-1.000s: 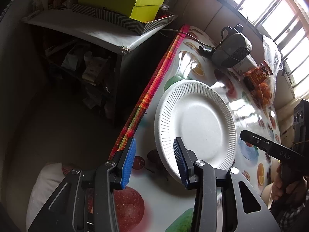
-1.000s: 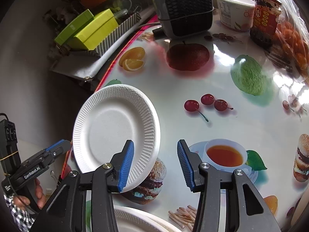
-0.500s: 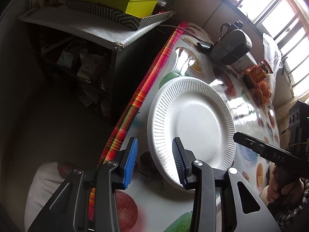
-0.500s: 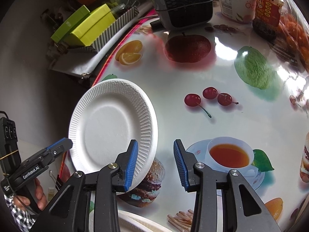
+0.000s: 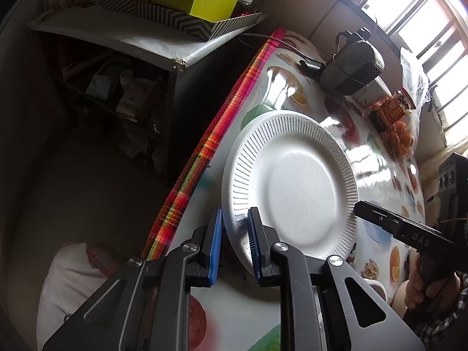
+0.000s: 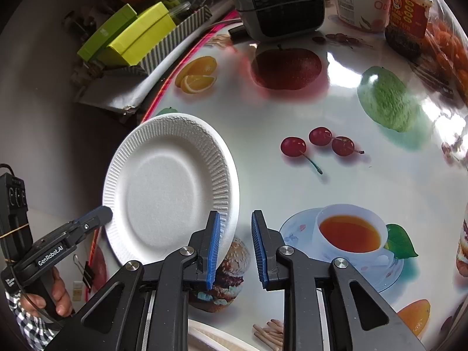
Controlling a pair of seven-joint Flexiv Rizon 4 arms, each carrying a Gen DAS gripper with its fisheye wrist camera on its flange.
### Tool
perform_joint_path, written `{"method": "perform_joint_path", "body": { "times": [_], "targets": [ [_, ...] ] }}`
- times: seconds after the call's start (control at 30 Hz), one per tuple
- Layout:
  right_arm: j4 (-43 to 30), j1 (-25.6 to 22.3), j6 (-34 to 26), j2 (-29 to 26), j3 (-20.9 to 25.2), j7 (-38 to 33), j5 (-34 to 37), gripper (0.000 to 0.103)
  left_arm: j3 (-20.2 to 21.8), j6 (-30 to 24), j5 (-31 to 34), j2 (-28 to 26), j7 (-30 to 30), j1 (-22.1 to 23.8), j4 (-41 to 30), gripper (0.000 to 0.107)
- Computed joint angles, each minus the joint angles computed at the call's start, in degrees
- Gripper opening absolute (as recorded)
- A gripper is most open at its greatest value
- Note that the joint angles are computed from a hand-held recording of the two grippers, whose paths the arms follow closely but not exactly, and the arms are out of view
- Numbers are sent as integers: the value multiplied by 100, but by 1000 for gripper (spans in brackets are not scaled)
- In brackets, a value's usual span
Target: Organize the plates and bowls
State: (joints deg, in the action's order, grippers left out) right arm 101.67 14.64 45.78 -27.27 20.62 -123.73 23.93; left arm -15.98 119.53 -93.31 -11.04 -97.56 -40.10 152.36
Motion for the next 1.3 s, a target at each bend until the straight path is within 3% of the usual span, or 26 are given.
{"method": "perform_joint_path", "body": {
  "times": [1.3],
  "targets": [
    [-2, -12, -161, 95, -6, -144, 205, 16, -101, 74, -328, 19, 222, -29, -88, 18]
  ]
}}
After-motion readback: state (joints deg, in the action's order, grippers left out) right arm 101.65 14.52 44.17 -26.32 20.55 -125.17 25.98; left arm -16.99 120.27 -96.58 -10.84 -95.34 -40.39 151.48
